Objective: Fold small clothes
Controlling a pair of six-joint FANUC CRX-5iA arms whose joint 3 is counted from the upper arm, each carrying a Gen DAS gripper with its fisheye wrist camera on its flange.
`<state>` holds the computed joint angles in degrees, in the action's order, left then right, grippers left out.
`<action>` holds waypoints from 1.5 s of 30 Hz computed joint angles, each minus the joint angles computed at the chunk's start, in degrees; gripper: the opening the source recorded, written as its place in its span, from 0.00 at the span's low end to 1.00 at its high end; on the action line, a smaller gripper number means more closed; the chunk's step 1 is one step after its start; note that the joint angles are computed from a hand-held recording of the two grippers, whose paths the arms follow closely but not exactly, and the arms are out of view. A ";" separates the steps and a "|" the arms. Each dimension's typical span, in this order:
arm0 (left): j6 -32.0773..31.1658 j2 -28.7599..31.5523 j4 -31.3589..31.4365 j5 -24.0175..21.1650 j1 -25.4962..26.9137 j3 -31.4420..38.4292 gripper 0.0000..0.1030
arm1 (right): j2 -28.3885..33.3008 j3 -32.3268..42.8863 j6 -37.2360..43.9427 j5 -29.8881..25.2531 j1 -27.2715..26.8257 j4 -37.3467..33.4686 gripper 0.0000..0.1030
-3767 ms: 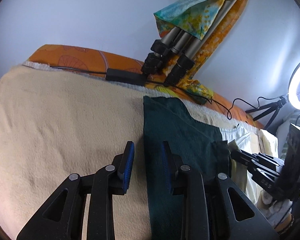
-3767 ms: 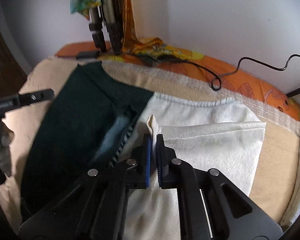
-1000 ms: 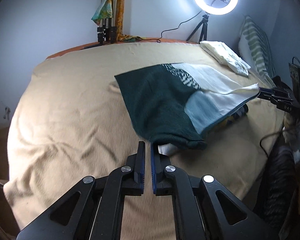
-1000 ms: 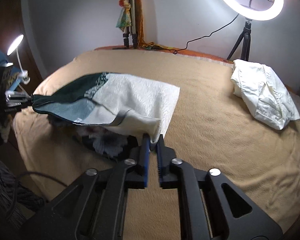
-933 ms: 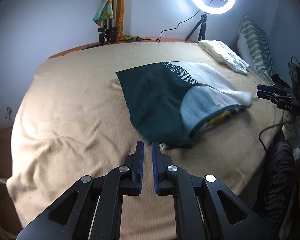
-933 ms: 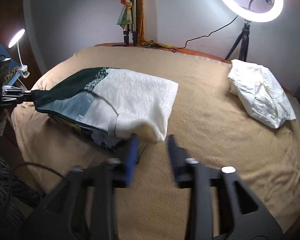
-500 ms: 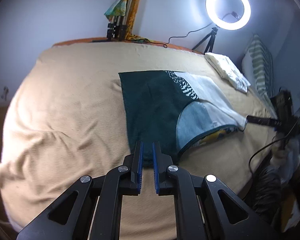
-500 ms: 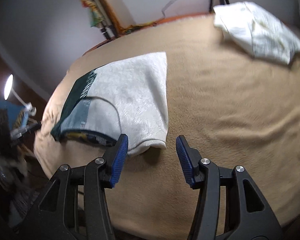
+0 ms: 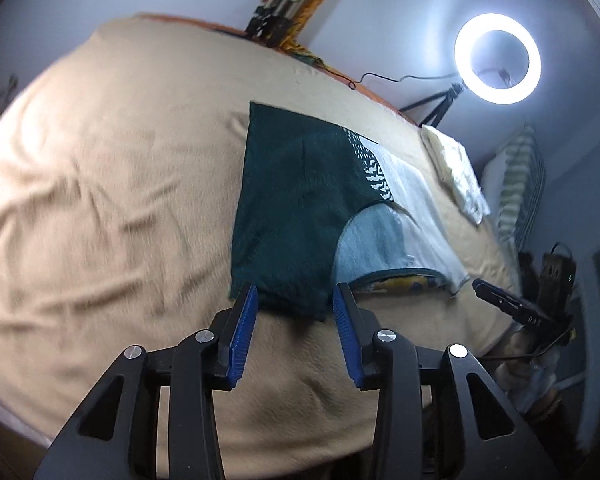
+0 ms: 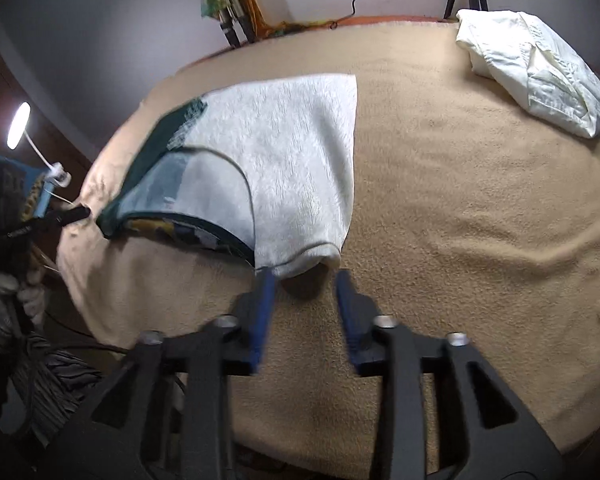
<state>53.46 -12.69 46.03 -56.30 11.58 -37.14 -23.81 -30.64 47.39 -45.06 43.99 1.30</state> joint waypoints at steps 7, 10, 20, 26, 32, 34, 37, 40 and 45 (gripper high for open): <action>7.59 0.63 12.73 -1.54 -0.24 -7.42 0.44 | 2.05 4.30 12.29 3.24 -12.51 -16.96 0.70; 10.56 0.57 17.76 1.67 -1.74 -10.43 0.44 | 6.24 7.84 18.47 1.24 -17.55 -24.15 0.70; 9.79 1.21 35.83 12.04 -10.20 -14.64 0.48 | 19.41 18.12 33.86 -3.59 -29.28 -42.81 0.70; 7.74 4.34 40.67 15.46 -14.15 -12.72 0.48 | 26.59 24.16 40.35 -5.29 -32.49 -50.11 0.70; 4.73 6.42 41.69 19.42 -17.07 -10.24 0.48 | 31.17 28.22 45.09 -6.03 -33.72 -54.92 0.67; 3.98 6.95 41.71 20.26 -17.77 -9.62 0.46 | 31.95 28.90 46.39 -6.12 -33.94 -55.88 0.66; 3.23 7.66 41.55 21.46 -18.53 -8.70 0.43 | 32.85 29.74 47.65 -6.16 -33.69 -56.45 0.65; 3.61 8.35 37.43 22.16 -18.18 -7.16 0.19 | 33.55 30.65 47.72 -6.38 -33.17 -56.24 0.61; 3.24 7.36 32.21 24.39 -17.92 -6.45 0.06 | 33.91 31.72 43.53 -5.97 -29.42 -49.31 0.14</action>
<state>56.71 -5.33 78.24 -31.91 -6.34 -43.59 10.10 1.09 90.92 -51.03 14.57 -48.01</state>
